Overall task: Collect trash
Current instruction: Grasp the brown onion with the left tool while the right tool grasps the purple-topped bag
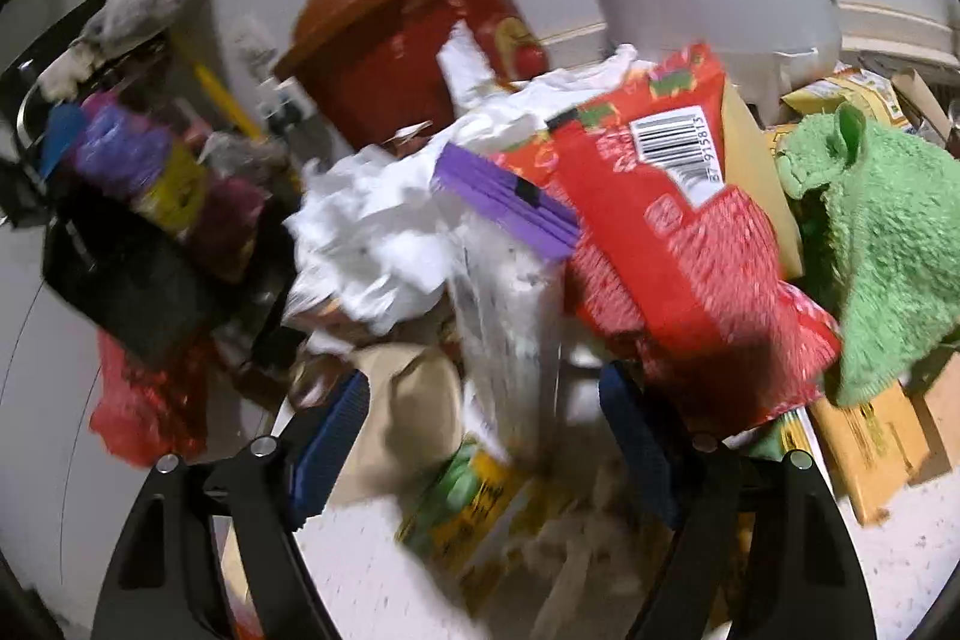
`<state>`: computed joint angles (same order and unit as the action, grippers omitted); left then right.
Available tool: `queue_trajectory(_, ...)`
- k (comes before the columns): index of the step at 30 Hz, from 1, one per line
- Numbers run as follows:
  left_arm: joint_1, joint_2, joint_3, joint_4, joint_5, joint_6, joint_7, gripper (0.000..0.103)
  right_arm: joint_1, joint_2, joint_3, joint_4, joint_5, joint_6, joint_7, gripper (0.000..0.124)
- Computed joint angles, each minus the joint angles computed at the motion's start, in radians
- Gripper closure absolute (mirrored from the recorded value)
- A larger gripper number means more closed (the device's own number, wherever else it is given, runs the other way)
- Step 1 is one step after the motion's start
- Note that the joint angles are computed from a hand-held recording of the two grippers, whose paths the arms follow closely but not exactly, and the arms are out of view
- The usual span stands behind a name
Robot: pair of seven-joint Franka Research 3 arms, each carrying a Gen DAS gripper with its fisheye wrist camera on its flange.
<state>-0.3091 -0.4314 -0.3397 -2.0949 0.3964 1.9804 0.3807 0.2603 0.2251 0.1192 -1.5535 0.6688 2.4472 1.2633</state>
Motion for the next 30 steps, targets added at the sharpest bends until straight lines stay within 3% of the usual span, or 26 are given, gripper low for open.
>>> queue_trajectory(1,-0.002,-0.001,0.004,-0.003,-0.008,0.003,0.002,0.015,0.005,0.014,-0.002,0.016,-0.015,0.002,0.011,0.052)
queue_trajectory(3,-0.003,-0.005,0.012,-0.011,-0.02,0.016,0.003,0.015,-0.004,0.041,0.001,0.054,-0.009,-0.04,0.011,0.096)
queue_trajectory(5,-0.001,-0.007,0.023,-0.019,-0.035,0.043,0.005,0.015,-0.031,0.051,0.013,0.074,0.058,-0.091,-0.019,0.103)
queue_trajectory(11,0.041,0.03,0.044,-0.01,-0.014,0.179,0.001,0.015,-0.051,-0.058,0.001,-0.016,0.125,-0.096,-0.128,0.107)
queue_trajectory(20,0.117,0.271,0.066,0.206,0.14,0.382,0.059,0.015,-0.078,-0.234,-0.076,-0.153,0.331,-0.164,-0.216,0.107)
queue_trajectory(24,0.099,0.41,0.078,0.354,0.18,0.349,0.148,0.015,-0.077,-0.287,-0.104,-0.206,0.343,-0.179,-0.235,0.107)
queue_trajectory(30,0.066,0.518,0.115,0.461,0.177,0.269,0.214,0.017,-0.076,-0.315,-0.13,-0.245,0.357,-0.193,-0.228,0.107)
